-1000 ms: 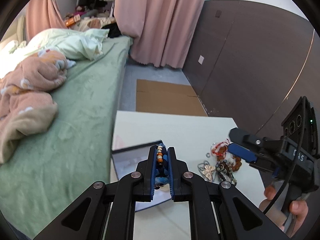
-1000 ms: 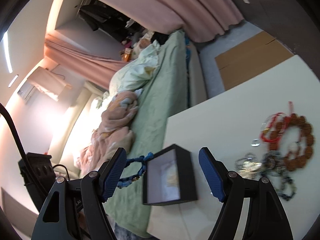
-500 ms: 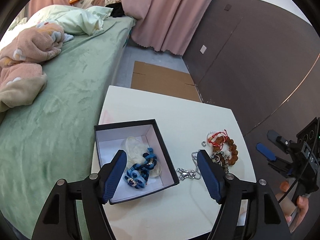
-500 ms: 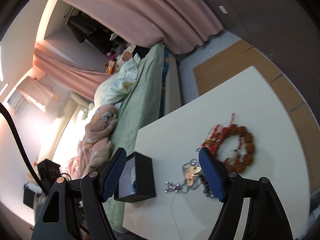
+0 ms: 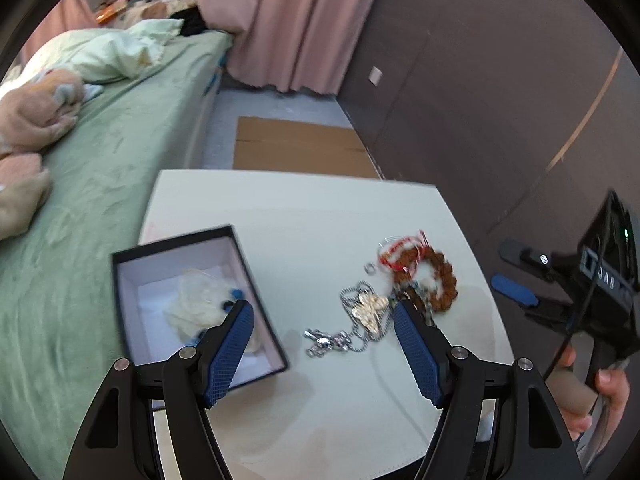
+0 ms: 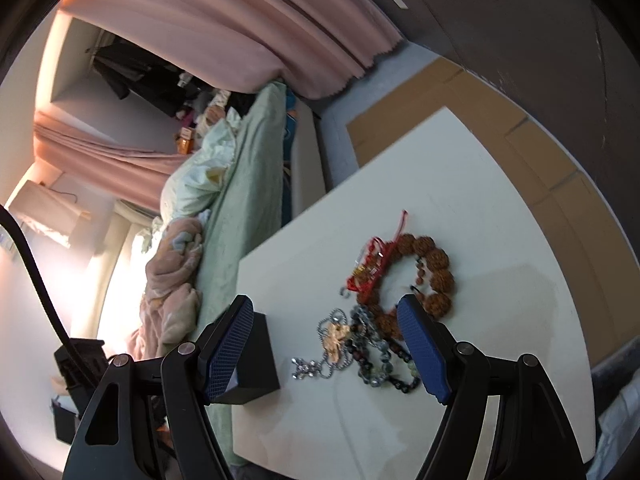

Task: Organize jewelry
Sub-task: 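Move both open tools back over the remaining jewelry pile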

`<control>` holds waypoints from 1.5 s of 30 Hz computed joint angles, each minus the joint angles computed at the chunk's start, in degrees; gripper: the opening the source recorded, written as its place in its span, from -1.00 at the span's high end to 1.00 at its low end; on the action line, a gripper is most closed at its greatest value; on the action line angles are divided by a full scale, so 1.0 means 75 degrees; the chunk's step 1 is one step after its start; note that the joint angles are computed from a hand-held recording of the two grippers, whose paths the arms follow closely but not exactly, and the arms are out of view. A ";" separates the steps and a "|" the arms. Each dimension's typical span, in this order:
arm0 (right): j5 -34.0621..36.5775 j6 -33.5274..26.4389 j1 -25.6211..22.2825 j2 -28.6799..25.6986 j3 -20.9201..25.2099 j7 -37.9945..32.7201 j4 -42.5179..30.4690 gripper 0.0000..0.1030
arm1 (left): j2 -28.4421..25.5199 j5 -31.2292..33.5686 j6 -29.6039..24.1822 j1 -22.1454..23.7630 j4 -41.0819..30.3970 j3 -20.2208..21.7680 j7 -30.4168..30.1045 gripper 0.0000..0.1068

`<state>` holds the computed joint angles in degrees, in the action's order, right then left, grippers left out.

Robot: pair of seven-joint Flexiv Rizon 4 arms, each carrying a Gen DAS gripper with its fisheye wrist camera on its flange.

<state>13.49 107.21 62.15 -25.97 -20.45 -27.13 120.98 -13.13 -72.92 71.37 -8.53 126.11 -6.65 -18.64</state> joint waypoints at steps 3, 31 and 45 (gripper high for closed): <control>-0.0103 0.0122 -0.0751 -0.0032 0.0809 0.0088 -0.0050 -0.46 | -0.0089 0.0416 0.0054 -0.0078 0.0046 -0.0021 -0.0041 -0.23; -0.0899 -0.0324 -0.1873 0.0120 0.1923 0.0276 0.0123 -0.46 | -0.1522 0.8429 0.0384 0.0008 -0.1123 0.0747 -0.3011 0.26; -0.1939 -0.0674 -0.3898 -0.0438 0.4055 0.0593 -0.0296 -0.07 | -0.1626 0.7987 -0.0078 0.0694 -0.1488 0.0061 -0.3160 1.00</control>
